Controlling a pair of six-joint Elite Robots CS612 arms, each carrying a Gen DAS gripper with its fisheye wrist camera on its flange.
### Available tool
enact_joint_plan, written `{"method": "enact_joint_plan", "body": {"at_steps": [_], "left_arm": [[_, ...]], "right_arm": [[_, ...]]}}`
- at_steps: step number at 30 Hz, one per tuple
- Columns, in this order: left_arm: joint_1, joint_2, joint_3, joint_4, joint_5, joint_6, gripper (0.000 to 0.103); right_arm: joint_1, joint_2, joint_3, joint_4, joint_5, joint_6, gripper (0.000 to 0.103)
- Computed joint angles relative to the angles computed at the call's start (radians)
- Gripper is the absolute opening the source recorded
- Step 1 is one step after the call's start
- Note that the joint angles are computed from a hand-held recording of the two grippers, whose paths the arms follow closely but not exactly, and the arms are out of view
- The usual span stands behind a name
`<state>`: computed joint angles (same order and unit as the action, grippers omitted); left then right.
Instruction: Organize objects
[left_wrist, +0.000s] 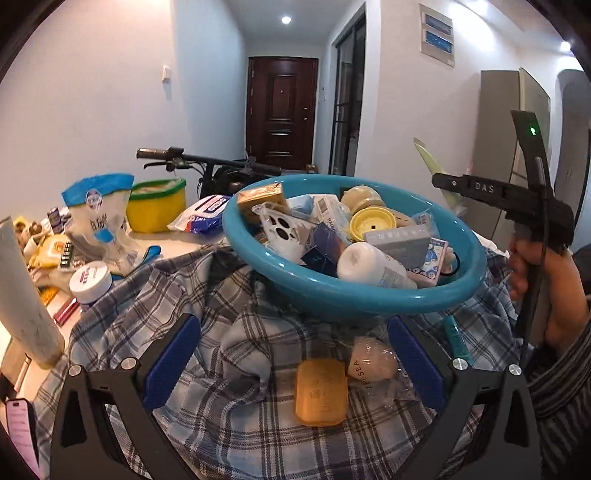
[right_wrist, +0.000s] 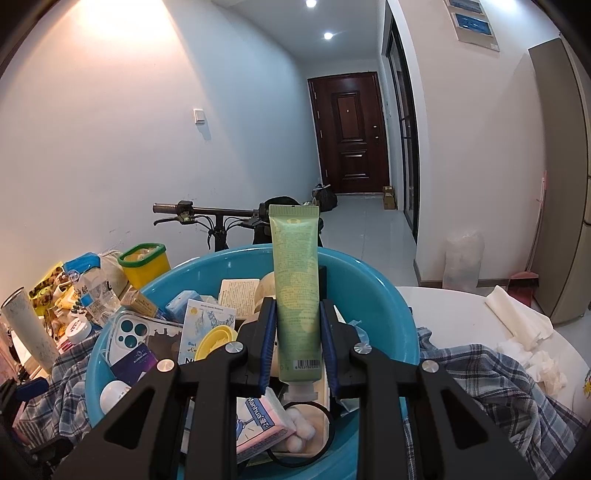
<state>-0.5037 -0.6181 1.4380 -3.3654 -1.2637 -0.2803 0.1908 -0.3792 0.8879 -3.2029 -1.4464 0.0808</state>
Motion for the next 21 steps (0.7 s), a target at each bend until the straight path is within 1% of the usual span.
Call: {"method": "enact_joint_plan", "body": {"at_steps": [5,7,8,9,10,11,16,17,18,19,20,21], "left_arm": [[0.002,0.0,0.0,0.008,-0.012,0.002,0.103],[0.0,0.0,-0.004,0.018,-0.007,0.008,0.103],[-0.001,0.0,-0.003,0.017,-0.006,0.014,0.103],[0.0,0.004,-0.007,0.016,-0.008,0.018,0.103],[0.001,0.006,-0.01,0.017,-0.01,0.02,0.103],[0.001,0.006,-0.01,0.018,-0.009,0.021,0.103],[0.003,0.004,-0.008,0.026,-0.023,0.013,0.103],[0.004,0.003,-0.007,0.025,-0.025,0.012,0.103],[0.004,0.002,-0.006,0.022,-0.031,0.012,0.103],[0.005,0.002,-0.004,0.019,-0.037,0.013,0.103],[0.006,0.001,-0.003,0.016,-0.046,0.015,0.103],[0.008,0.0,-0.001,0.014,-0.06,0.017,0.103]], "right_arm": [[0.002,-0.002,0.002,0.014,-0.008,-0.003,0.022],[0.003,-0.003,0.005,-0.005,-0.019,0.004,0.022],[0.003,-0.004,0.007,-0.015,-0.026,0.011,0.028],[0.004,-0.007,0.011,-0.024,-0.033,0.015,0.048],[0.005,-0.008,0.016,-0.042,-0.044,0.02,0.063],[0.006,-0.009,0.02,-0.064,-0.054,0.024,0.082],[0.014,-0.013,0.027,-0.097,-0.083,0.01,0.084],[0.015,-0.013,0.028,-0.101,-0.087,0.01,0.088],[0.015,-0.012,0.027,-0.104,-0.088,0.011,0.096],[0.016,-0.011,0.025,-0.109,-0.09,0.012,0.1],[0.016,-0.01,0.025,-0.113,-0.09,0.013,0.103],[0.017,-0.009,0.024,-0.116,-0.086,0.012,0.103]]}}
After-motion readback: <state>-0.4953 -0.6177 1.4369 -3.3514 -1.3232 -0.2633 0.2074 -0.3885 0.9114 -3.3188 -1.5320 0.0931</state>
